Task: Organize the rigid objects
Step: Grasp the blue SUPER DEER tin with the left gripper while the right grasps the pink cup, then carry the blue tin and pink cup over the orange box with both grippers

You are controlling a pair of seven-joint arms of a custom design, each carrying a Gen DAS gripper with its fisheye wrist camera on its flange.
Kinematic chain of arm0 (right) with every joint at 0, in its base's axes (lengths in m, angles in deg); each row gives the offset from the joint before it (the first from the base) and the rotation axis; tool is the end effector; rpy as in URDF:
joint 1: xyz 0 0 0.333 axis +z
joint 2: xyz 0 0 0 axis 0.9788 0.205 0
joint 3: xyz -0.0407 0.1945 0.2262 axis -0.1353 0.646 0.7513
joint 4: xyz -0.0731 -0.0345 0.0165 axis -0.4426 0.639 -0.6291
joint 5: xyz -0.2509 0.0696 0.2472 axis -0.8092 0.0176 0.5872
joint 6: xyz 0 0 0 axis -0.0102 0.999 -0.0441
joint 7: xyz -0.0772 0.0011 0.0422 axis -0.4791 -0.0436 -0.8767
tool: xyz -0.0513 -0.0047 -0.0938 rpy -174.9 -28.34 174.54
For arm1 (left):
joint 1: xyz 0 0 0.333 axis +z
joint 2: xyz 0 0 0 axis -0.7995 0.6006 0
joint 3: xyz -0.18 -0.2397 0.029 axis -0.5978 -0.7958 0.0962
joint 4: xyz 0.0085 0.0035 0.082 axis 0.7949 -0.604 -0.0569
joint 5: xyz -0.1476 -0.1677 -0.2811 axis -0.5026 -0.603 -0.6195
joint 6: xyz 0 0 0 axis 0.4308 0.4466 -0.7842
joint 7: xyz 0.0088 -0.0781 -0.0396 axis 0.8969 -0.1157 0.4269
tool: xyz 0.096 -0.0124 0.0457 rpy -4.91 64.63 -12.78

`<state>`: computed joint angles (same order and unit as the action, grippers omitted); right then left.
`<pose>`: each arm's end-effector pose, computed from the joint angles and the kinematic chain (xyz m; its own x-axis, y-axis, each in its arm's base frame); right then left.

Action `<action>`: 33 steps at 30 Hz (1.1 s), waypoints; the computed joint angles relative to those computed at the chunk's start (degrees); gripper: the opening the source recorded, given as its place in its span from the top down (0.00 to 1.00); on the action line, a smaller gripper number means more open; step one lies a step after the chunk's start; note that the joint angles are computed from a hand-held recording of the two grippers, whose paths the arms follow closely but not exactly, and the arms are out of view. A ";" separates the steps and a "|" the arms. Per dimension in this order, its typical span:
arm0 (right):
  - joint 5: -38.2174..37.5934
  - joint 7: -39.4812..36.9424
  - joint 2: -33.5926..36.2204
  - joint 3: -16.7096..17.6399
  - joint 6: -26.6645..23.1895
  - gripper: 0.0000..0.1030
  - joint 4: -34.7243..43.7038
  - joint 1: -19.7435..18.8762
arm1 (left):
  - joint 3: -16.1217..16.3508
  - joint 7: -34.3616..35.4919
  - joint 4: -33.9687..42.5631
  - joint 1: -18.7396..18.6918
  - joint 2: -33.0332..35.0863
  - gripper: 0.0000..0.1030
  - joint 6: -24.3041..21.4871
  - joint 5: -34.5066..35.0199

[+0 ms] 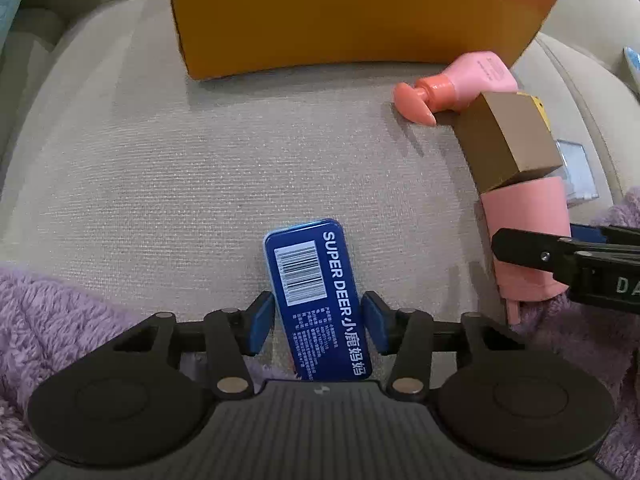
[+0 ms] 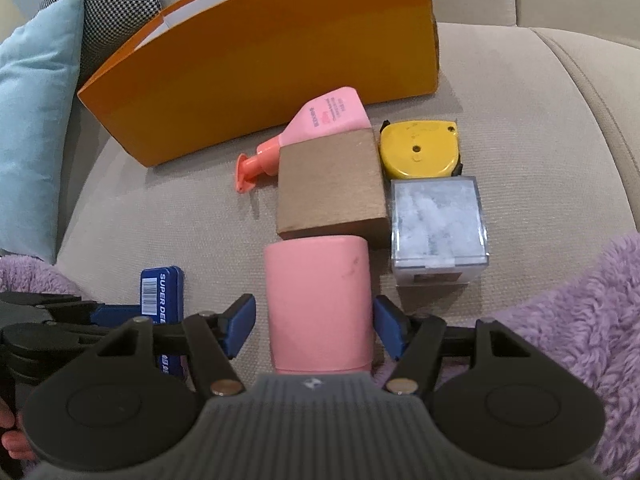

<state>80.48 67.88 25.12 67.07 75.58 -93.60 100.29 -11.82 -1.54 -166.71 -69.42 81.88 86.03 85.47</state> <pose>0.4155 0.1014 0.4003 0.1796 -0.9369 -0.3000 -0.9088 -0.0413 -0.4152 0.4485 -0.2750 0.4527 0.0009 -0.9939 0.1105 -0.9687 -0.0283 -0.2468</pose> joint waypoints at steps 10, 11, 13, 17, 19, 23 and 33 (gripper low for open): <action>-0.56 -0.59 -1.96 0.14 1.41 0.45 -1.82 0.87 | 0.68 1.31 -7.32 1.25 -6.42 0.50 8.15 -5.32; -0.05 -1.20 -2.81 -0.38 1.45 0.45 -2.21 1.44 | 0.98 2.26 -9.26 1.41 -8.73 0.50 8.43 -6.47; 0.65 -1.94 -4.27 -1.24 1.15 0.45 -2.76 2.31 | 0.95 3.18 -10.93 1.72 -10.83 0.50 10.05 -8.28; 0.17 -2.44 -7.17 -2.16 0.90 0.45 -3.43 3.36 | 1.42 5.45 -12.48 1.68 -14.27 0.50 12.15 -12.90; -0.49 -2.25 -8.58 -2.51 0.47 0.45 -3.24 3.53 | 1.93 6.71 -13.10 1.61 -16.30 0.50 12.47 -15.42; -1.77 -2.88 -10.11 -3.62 -0.72 0.45 -0.88 4.44 | 2.57 8.51 -10.73 2.12 -18.43 0.50 11.80 -18.56; -2.69 -5.66 -0.75 -3.60 -10.20 0.45 19.69 0.66 | 4.00 17.28 12.97 5.14 -6.47 0.50 4.38 -18.03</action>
<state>77.79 62.22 24.37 63.47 65.38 -73.90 100.94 -7.81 15.74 -153.74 -64.28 75.41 90.41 67.43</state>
